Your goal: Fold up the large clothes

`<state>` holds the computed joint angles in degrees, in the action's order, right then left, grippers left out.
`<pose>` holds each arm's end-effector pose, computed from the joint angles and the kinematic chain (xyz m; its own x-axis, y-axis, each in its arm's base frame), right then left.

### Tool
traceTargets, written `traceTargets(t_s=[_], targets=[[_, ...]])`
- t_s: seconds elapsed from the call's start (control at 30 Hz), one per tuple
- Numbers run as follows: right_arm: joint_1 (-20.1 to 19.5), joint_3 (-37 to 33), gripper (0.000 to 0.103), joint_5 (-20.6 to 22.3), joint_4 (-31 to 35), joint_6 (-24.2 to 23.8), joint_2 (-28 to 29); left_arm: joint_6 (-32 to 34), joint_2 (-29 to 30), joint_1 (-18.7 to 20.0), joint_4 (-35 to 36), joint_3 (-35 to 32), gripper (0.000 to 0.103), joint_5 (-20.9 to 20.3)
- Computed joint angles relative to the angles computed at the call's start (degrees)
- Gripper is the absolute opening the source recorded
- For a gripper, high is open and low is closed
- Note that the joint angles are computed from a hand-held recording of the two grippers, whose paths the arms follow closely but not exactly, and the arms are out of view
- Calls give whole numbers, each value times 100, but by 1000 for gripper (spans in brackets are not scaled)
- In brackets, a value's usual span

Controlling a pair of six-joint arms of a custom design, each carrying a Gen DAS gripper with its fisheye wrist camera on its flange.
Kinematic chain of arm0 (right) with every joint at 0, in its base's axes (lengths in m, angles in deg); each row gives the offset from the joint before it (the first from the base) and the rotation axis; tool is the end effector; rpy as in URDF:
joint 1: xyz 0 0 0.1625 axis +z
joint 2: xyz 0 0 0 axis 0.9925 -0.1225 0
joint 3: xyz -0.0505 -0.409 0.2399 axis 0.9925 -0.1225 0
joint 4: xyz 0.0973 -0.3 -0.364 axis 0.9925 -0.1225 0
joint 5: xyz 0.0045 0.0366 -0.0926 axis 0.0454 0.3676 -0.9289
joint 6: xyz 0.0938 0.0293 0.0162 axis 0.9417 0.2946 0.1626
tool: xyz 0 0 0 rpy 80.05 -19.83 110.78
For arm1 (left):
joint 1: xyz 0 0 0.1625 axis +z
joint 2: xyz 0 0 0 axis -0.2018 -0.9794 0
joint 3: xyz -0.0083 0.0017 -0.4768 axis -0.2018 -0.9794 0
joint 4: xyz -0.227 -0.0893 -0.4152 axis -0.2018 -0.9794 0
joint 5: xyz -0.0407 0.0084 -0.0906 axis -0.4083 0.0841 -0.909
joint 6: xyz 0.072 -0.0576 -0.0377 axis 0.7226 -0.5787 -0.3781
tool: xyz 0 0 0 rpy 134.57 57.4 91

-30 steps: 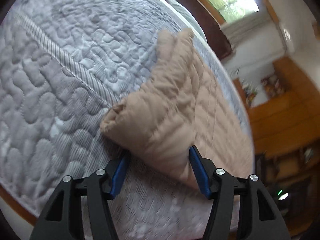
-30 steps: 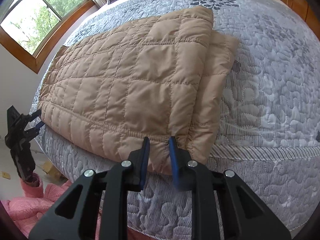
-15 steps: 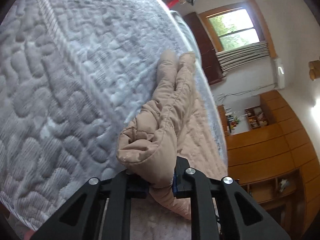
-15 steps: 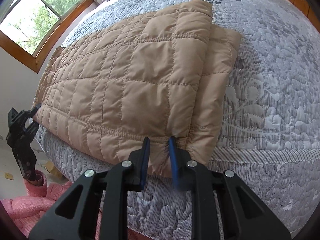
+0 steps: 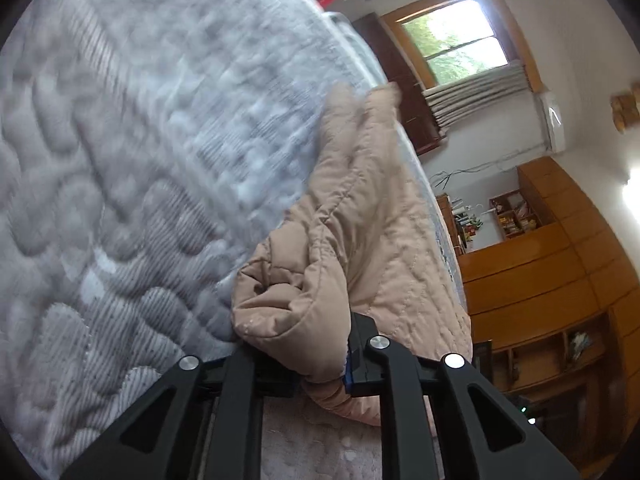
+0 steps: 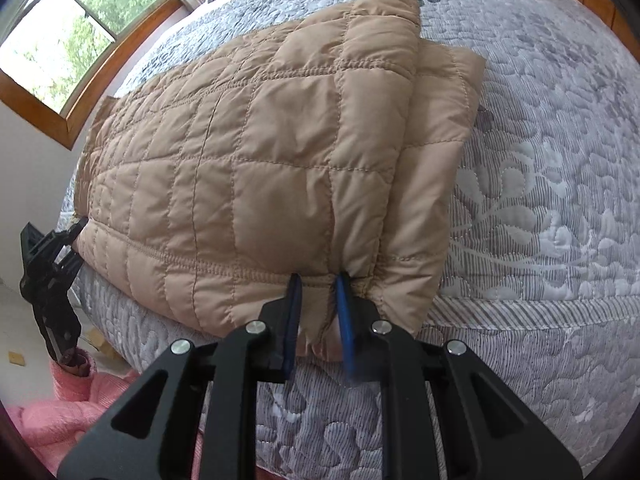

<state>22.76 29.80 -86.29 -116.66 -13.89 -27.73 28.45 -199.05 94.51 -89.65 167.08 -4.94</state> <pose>0.2626 -0.5803 0.1055 -0.8077 -0.4504 0.3806 -0.4722 0.8806 0.0401 0.1209 -0.3807 0.3973 -0.8994 -0.3908 0.1960 -0.3644 0.4223 -0.8300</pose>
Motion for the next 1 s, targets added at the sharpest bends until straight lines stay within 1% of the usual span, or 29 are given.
traceTargets(t_s=[0.03,0.07,0.13,0.17,0.23,0.27,0.3,0.47,0.57,0.73,0.87,0.93,1.0], targets=[[3,-11,16,15,37,45,-17,120,-91,-200,16,31,13,223],[4,-11,16,16,47,58,-27,367,-218,-519,63,54,13,567],[22,-7,16,-5,65,86,-49,665,-354,-920,143,53,13,933],[21,-14,16,-14,81,85,-57,881,-413,-1196,218,34,13,1172],[15,-14,16,-7,104,94,-80,1266,-431,-1588,283,-3,13,1467],[9,-14,16,11,123,117,-94,1536,-407,-1851,336,-44,13,1639],[-2,-14,16,32,139,132,-104,1682,-422,-1990,394,-57,13,1679],[-14,-62,16,75,218,196,-98,2402,39,-2542,714,-380,13,1514],[-20,-65,16,90,231,199,-102,2557,377,-2686,950,-539,13,1324],[-43,-46,16,148,262,203,-148,2668,936,-2672,1264,-766,13,976],[-33,-32,16,160,272,218,-158,2686,1438,-2468,1528,-1004,13,739],[-30,-23,16,161,281,226,-166,2582,1495,-2422,1722,-1008,13,672],[-27,-22,16,158,292,233,-167,2534,1658,-2275,1890,-1088,13,552]])
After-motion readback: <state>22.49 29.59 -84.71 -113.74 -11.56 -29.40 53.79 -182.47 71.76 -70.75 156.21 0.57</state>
